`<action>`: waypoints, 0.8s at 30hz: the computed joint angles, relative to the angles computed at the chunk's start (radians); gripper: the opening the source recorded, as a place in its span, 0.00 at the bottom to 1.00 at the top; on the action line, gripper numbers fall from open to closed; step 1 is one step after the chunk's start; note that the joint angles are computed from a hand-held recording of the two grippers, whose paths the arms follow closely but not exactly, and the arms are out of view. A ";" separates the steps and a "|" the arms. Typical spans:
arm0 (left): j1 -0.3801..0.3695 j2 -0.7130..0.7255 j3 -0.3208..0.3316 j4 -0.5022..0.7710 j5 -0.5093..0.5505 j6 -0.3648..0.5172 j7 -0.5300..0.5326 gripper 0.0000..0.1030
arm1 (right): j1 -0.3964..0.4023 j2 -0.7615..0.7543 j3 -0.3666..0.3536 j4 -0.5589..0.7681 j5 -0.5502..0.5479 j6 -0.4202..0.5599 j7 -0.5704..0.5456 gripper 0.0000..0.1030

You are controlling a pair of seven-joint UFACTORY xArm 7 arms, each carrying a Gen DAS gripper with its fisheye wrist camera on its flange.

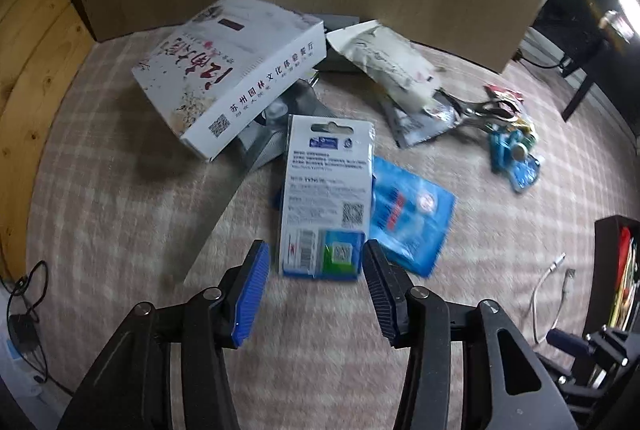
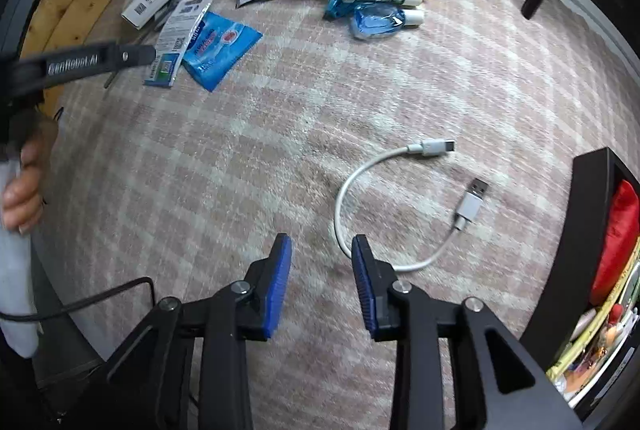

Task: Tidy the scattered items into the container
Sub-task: 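Grasp the white card package with left tool while right grasps white USB cable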

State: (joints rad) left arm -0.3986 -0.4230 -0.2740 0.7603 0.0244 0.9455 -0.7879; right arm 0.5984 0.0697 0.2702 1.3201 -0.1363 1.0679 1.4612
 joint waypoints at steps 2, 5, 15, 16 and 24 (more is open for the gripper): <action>0.003 0.027 0.004 0.004 0.002 -0.015 0.009 0.48 | -0.003 0.011 -0.003 0.006 0.005 0.004 -0.005 0.31; -0.001 0.059 0.015 0.006 -0.016 -0.044 0.023 0.48 | -0.008 0.022 -0.009 0.012 0.011 0.005 -0.011 0.31; 0.002 0.130 0.010 0.039 0.023 -0.078 0.012 0.54 | -0.020 0.045 -0.023 0.025 0.032 0.017 -0.045 0.31; 0.000 0.137 0.009 0.043 0.027 -0.079 0.010 0.54 | -0.021 0.046 -0.024 0.022 0.037 0.013 -0.047 0.31; -0.014 0.175 -0.001 0.061 0.077 -0.089 -0.001 0.53 | -0.022 0.049 -0.024 0.004 0.040 0.010 -0.051 0.31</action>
State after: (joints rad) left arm -0.4130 -0.2483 -0.2746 0.8216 0.1012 0.8563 -0.7885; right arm 0.5760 0.1188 0.2464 1.3244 -0.0962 1.0777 1.4106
